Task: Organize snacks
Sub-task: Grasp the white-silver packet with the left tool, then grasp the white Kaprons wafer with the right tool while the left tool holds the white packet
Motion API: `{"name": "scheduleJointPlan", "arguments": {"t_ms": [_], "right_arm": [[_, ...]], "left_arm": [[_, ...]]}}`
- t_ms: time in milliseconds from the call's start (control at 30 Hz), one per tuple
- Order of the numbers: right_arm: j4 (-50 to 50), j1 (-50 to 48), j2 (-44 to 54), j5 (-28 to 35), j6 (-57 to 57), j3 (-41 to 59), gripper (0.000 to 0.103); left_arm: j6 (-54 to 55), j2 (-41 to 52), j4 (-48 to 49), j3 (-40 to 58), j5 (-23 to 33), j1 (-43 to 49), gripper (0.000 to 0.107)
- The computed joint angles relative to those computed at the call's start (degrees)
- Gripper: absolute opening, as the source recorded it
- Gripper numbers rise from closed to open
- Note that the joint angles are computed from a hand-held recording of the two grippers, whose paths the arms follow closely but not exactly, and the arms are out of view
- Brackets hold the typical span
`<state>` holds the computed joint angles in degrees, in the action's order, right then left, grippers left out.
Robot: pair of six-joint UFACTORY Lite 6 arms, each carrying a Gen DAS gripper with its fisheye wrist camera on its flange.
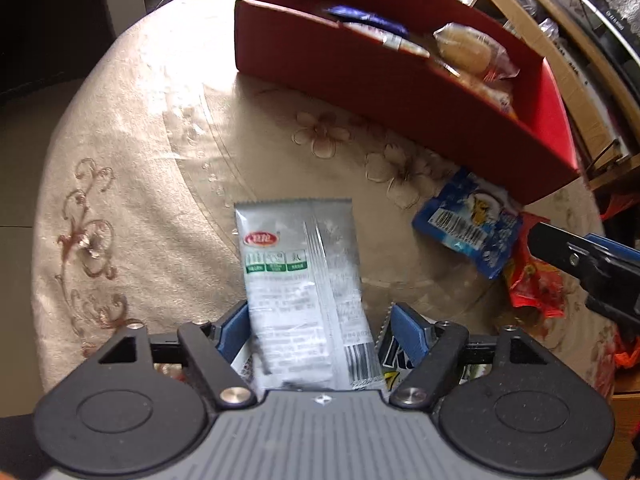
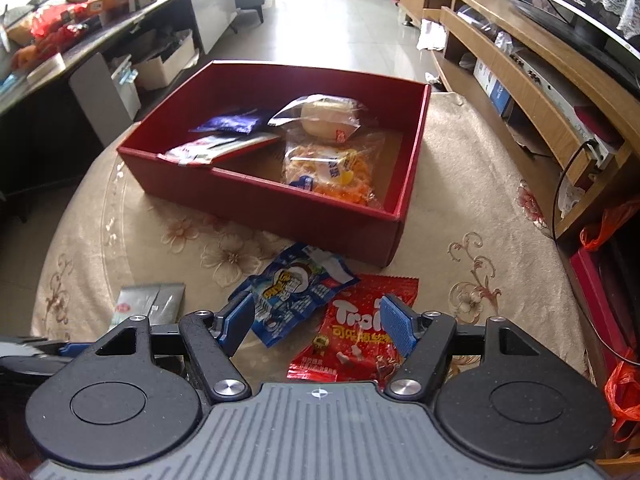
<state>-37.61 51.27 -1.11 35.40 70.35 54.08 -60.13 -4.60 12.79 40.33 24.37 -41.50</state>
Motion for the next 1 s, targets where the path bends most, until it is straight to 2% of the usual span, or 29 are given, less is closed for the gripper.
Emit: {"name": "scheduleJointPlan", "arguments": {"t_ms": [100, 133, 233, 500, 767, 833, 867, 900, 1000], "right_arm": [[0.8, 0.4, 0.7, -0.3, -1.4, 0.6, 0.076], [1.2, 0.5, 0.9, -0.5, -2.1, 0.7, 0.076], [2.5, 0.9, 1.4, -0.7, -4.2, 1.2, 0.076], [10.3, 5.4, -0.8, -5.2, -16.6, -3.5, 0.076], [17.2, 9.0, 6.8, -8.8, -35.8, -0.5, 0.076], [16.3, 9.0, 9.1, -10.0, -37.1, 0.6, 0.084], [14.9, 9.0, 10.4, -9.8, -36.8, 1.3, 0.084], [13.5, 9.1, 12.1, -8.8, -35.8, 2.5, 0.081], [17.7, 7.9, 12.9, -8.4, -36.1, 3.1, 0.075]], "left_arm": [[-3.2, 0.0, 4.2, 0.5, 1.8, -1.2, 0.062], [-3.5, -0.2, 4.9, 0.4, 2.1, -1.0, 0.052], [2.7, -2.5, 0.0, -1.4, 1.2, 1.9, 0.046], [14.3, -9.2, -5.4, -5.8, 2.2, 8.0, 0.043], [33.5, -11.5, -19.9, -8.8, 0.9, 15.9, 0.044], [36.8, -11.2, -22.6, -9.0, 0.7, 17.0, 0.044], [37.8, -11.0, -23.2, -8.9, 0.6, 17.4, 0.044], [38.2, -10.8, -23.5, -8.8, 0.5, 17.5, 0.044], [40.5, -10.3, -25.2, -8.6, 0.5, 18.2, 0.044]]}}
